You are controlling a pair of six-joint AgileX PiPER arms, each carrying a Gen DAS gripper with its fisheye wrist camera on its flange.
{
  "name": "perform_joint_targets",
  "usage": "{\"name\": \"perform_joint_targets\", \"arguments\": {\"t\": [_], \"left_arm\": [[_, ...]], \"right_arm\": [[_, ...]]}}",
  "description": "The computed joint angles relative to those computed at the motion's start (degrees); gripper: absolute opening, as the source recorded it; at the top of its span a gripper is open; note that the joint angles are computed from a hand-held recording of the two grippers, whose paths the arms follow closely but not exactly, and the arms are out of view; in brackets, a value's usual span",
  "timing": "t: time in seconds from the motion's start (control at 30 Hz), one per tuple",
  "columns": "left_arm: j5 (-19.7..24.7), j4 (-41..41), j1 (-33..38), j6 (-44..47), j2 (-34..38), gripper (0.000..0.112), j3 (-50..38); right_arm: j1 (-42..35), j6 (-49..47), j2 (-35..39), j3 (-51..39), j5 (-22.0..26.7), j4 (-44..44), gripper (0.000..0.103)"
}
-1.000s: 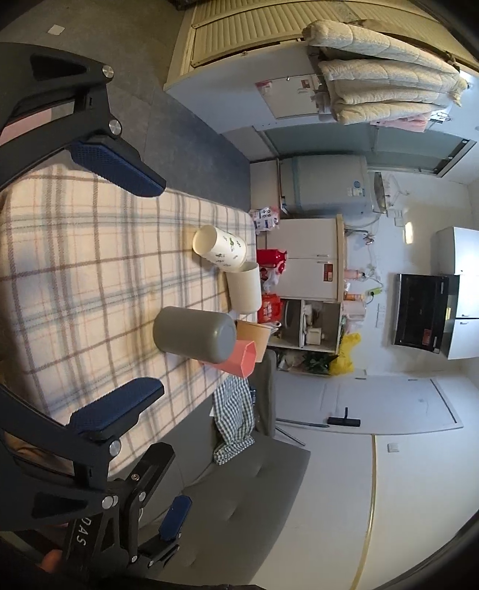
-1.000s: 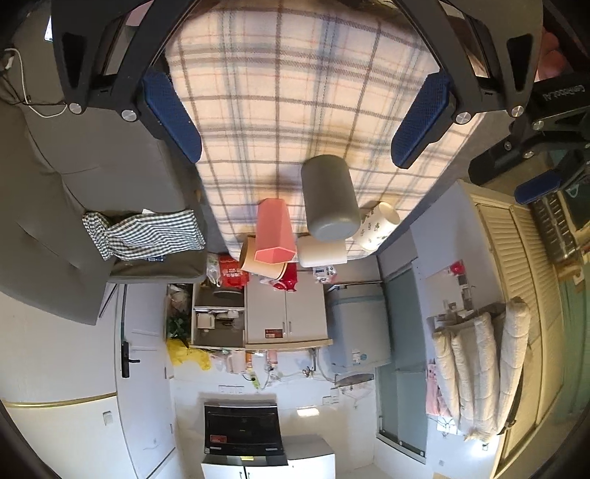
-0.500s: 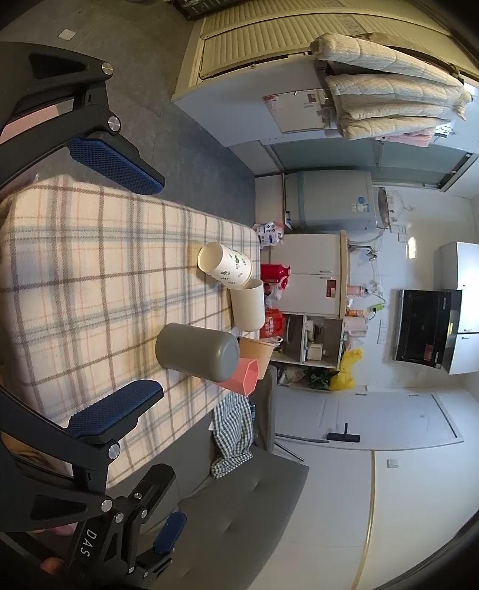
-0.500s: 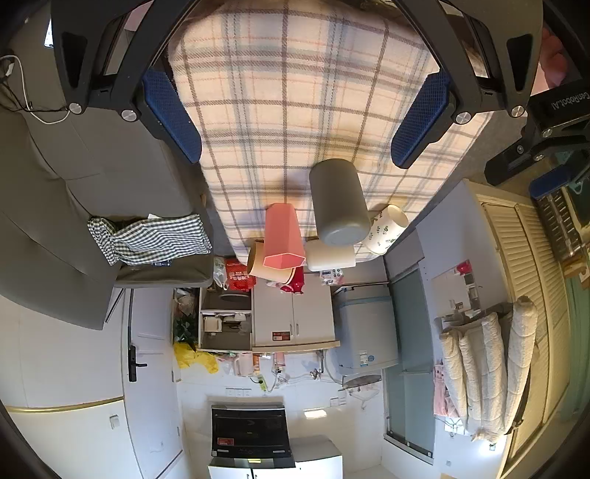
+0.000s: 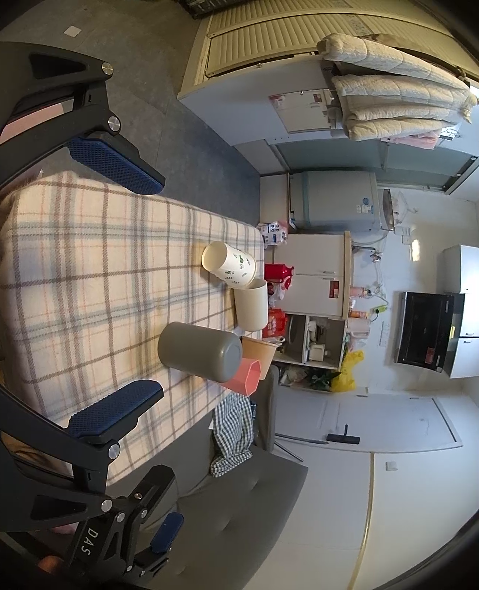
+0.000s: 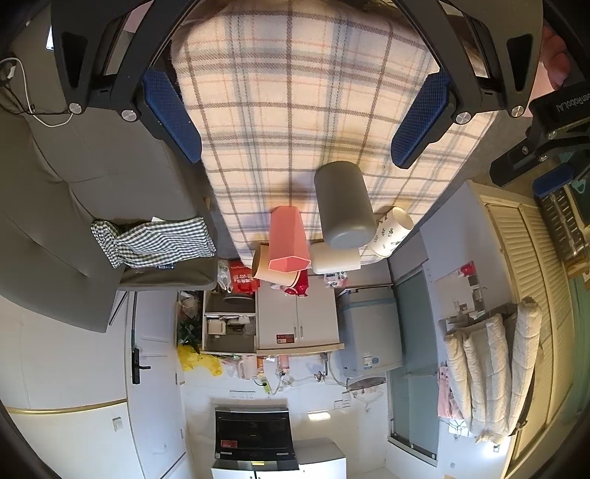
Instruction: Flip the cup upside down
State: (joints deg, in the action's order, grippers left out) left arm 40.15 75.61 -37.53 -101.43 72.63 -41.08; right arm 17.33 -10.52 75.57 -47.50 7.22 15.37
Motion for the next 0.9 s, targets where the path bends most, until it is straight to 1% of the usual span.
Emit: {"name": "perform_joint_targets", "arguments": {"t": [0.17, 0.23, 0.33, 0.4, 0.53, 0.57, 0.63, 0.9], "left_arm": [[0.1, 0.5, -0.2, -0.8, -0.2, 0.103, 0.3], [0.6, 0.5, -0.7, -0.7, -0.1, 0.103, 0.4], [0.0, 0.0, -0.4, 0.0, -0.3, 0.103, 0.5], [0.4, 0.0, -0.7, 0.1, -0.7, 0.103, 0.7], [0.8, -0.2, -1.0, 0.2, -0.7, 0.103, 0.6], [0.9, -0.4, -1.0, 0.4, -0.7, 0.103, 0.5], [1.1, -0.4, -1.1, 0.4, -0.8, 0.103, 0.5], [1.0, -0.9, -1.0, 1.0, -1.0, 0.103, 0.5]], "right_arm": [[0.1, 1.7, -0.1, 0.2, -0.1, -1.9, 0.103], [0.0, 1.8, -0.2, 0.2, 0.1, -2.0, 0.103], [0.1, 2.1, 0.1, -0.1, 0.1, -2.1, 0.103], [0.0, 1.9, 0.1, -0.1, 0.3, -2.2, 0.103], [-0.6, -1.9, -0.2, 0.1, 0.5, 1.2, 0.103], [-0.7, -1.6, -0.2, 0.1, 0.6, 0.9, 0.103], [0.0, 2.7, 0.2, 0.0, 0.1, -3.0, 0.103], [0.1, 3.0, 0.2, 0.0, 0.2, -3.2, 0.103]]}}
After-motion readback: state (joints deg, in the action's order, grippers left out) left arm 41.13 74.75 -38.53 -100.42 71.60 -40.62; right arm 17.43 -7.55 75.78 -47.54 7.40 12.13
